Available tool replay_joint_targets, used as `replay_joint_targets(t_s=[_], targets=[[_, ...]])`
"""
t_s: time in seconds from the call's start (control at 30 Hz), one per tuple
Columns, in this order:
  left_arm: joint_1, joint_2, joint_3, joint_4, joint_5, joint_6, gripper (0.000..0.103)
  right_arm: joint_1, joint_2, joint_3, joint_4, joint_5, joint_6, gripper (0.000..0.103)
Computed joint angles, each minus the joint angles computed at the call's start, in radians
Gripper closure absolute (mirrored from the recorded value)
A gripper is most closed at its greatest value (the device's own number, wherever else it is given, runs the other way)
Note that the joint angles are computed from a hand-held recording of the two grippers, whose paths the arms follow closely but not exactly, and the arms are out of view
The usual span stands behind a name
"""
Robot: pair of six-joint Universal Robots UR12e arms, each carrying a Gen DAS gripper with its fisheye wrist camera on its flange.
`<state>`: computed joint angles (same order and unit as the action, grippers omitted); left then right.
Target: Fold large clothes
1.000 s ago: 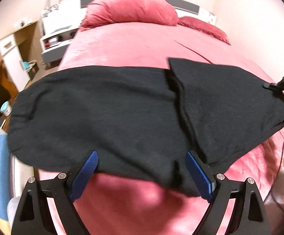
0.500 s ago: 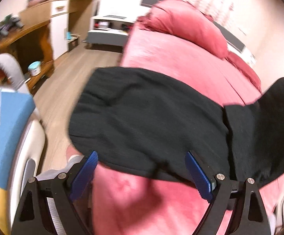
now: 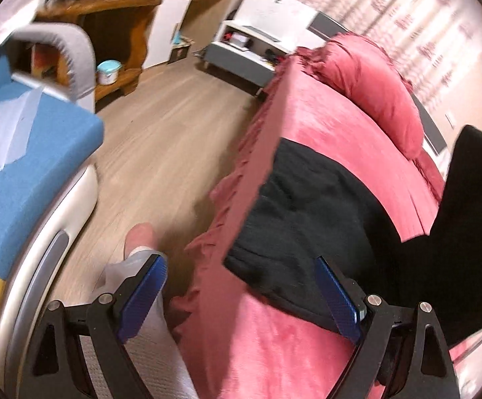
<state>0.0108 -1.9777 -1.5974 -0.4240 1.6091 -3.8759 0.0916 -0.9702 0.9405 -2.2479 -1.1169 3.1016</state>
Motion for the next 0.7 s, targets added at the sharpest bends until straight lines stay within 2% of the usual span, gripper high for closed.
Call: replay_joint_targets(t_s=[0.1, 0.27, 0.43, 0.5, 0.53, 0.57, 0.6, 0.63, 0.7], targets=[[0.016, 0.009, -0.02, 0.007, -0.006, -0.047, 0.012, 0.049, 0.03, -0.023, 0.015, -0.037, -0.046, 0.085], [0.034, 0.025, -0.053, 0.016, -0.01, -0.071, 0.012, 0.117, 0.09, -0.055, 0.051, -0.061, -0.092, 0.085], [0.05, 0.033, -0.074, 0.007, -0.025, -0.098, 0.012, 0.157, 0.153, -0.086, 0.164, -0.073, -0.144, 0.081], [0.055, 0.035, -0.084, 0.014, -0.042, -0.116, 0.012, 0.146, 0.171, -0.089, 0.201, 0.014, -0.134, 0.071], [0.058, 0.034, -0.084, 0.012, -0.052, -0.124, 0.012, 0.138, 0.174, -0.088, 0.217, 0.067, -0.128, 0.071], [0.061, 0.033, -0.085, 0.016, -0.069, -0.129, 0.012, 0.123, 0.18, -0.094, 0.26, 0.155, -0.119, 0.069], [0.063, 0.03, -0.085, 0.027, -0.084, -0.129, 0.013, 0.115, 0.182, -0.097, 0.285, 0.203, -0.111, 0.064], [0.062, 0.029, -0.083, 0.031, -0.092, -0.127, 0.013, 0.108, 0.181, -0.095, 0.296, 0.235, -0.1, 0.062], [0.066, 0.023, -0.078, 0.052, -0.127, -0.114, 0.013, 0.09, 0.158, -0.058, 0.262, 0.285, -0.093, 0.059]])
